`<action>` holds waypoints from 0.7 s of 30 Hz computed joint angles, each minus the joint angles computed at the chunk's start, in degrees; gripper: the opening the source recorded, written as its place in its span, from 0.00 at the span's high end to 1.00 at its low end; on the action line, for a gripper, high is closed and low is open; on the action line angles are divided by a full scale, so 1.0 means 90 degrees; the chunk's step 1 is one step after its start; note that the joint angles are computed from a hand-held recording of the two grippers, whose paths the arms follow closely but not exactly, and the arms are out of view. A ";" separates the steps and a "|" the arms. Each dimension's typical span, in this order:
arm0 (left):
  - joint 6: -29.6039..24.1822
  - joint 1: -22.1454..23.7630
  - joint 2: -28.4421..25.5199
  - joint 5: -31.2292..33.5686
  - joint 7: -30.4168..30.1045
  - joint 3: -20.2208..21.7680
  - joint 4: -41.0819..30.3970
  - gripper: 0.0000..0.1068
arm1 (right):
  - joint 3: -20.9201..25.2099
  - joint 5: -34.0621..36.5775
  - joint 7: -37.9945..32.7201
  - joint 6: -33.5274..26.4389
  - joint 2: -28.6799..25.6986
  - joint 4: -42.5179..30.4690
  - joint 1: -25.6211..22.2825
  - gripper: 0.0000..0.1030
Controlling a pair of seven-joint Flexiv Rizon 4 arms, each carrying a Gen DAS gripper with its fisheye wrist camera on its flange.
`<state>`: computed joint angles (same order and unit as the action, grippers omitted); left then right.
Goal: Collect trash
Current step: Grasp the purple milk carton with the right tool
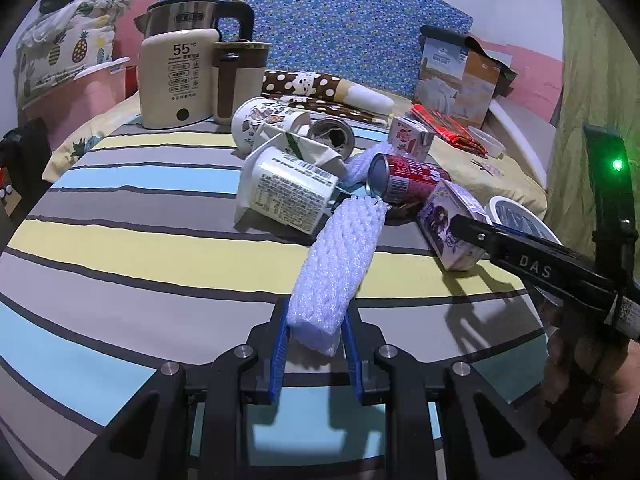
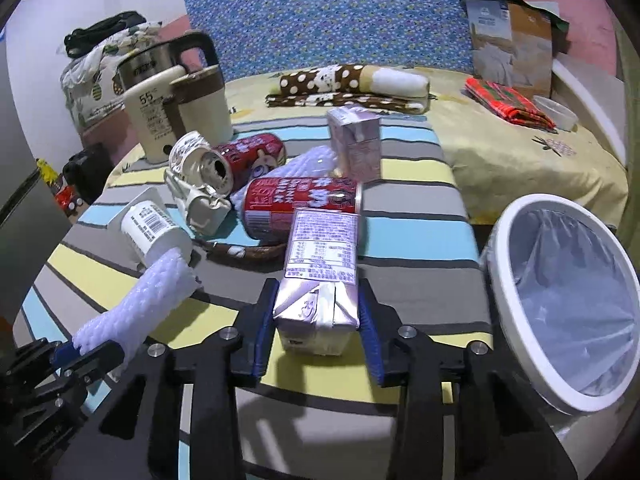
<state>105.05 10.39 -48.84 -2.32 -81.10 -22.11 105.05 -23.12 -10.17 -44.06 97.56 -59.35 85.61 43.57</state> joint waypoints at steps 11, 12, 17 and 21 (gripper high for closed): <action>-0.0015 -0.0057 0.0115 0.0089 0.0030 -0.0171 0.0060 0.76 | 0.0072 0.0446 -0.0535 0.0660 0.0404 0.0766 0.0085 0.62; -0.0023 -0.0081 0.0132 0.0090 0.0033 -0.0170 0.0058 0.76 | 0.0022 0.0545 -0.0595 0.0735 0.0440 0.0842 0.0137 0.62; -0.0137 -0.0227 0.0176 0.0076 0.0110 -0.0193 -0.0033 0.76 | -0.0182 0.1042 -0.0885 0.0964 0.0532 0.1084 0.0309 0.62; -0.0248 -0.0393 0.0135 0.0038 0.0248 -0.0235 -0.0230 0.76 | -0.0366 0.1435 -0.1043 0.1050 0.0582 0.1259 0.0441 0.62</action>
